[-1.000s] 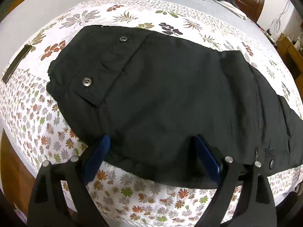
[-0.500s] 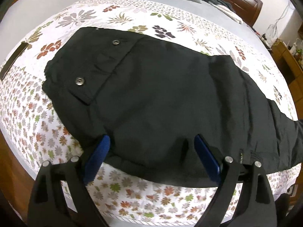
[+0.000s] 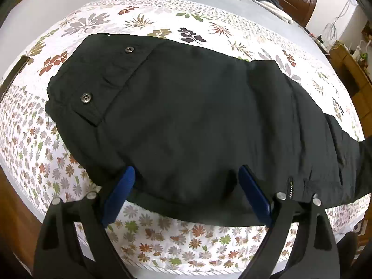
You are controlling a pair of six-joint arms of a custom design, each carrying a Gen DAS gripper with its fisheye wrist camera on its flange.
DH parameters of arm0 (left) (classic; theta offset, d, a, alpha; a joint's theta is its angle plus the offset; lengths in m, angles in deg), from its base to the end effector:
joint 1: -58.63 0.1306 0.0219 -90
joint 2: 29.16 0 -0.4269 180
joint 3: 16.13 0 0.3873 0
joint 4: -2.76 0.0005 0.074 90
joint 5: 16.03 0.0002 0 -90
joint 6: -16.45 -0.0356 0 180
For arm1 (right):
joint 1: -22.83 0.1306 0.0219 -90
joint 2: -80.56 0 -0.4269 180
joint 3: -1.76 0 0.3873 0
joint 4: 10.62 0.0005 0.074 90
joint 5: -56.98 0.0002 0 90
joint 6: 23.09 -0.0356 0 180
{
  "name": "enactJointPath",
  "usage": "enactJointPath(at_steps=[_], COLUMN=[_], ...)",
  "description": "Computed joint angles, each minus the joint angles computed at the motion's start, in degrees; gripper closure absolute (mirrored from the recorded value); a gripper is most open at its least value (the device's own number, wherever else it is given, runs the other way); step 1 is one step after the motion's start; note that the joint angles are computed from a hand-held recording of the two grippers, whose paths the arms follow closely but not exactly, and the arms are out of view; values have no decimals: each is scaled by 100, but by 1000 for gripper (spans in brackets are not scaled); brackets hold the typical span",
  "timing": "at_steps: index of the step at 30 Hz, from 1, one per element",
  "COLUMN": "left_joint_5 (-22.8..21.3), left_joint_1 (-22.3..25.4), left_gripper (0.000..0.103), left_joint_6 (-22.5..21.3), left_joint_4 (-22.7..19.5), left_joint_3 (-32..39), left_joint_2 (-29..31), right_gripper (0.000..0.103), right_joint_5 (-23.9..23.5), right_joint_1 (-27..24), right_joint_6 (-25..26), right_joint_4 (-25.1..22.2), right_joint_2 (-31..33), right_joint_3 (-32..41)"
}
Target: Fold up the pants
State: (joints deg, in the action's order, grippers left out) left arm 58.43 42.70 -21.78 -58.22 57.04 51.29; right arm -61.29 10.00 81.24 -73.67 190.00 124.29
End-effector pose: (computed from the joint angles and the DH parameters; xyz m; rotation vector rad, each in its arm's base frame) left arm 0.3633 -0.0943 0.4018 -0.8908 2.5267 0.0170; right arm 0.5973 -0.1192 0.5401 -0.2443 2.3274 0.3711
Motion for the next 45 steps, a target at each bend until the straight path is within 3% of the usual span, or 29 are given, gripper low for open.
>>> enactJointPath(at_steps=[13,20,28,31,32,33,36,38,40,45], left_joint_5=[94,122,178,148,146,146,191,214,227,232], left_joint_1=[13,22,80,53,50,50,83,99,107,107], left_gripper=[13,13,12,12,12,12,11,11,11,10], left_joint_6=[146,148,231,237,227,227,233,274,299,325], left_joint_4=[40,51,126,97,89,89,146,185,232,328], left_joint_3=[-111,-126,-224,-203,-196,-196,-213,-230,-261,-326], left_joint_2=[-146,-160,-226,-200,-193,-193,-202,-220,-255,-302], right_gripper=[87,87,87,73,52,42,40,38,36,32], right_joint_5=[142,367,880,1098,1026,962,387,-287,-597,-297], right_joint_1=[1437,2217,2733,2816,2805,2796,2612,2343,2147,2194], right_joint_6=[1648,1813,2534,2678,2737,2774,2710,2451,2155,1954], right_joint_4=[50,62,474,432,297,155,-239,-757,-951,-840], right_joint_2=[-891,-934,-1208,-1105,-1053,-1023,-1009,-879,-802,-802], right_joint_3=[-1430,-1974,-2869,-3014,-3006,-2984,-2839,-2519,-2308,-2211])
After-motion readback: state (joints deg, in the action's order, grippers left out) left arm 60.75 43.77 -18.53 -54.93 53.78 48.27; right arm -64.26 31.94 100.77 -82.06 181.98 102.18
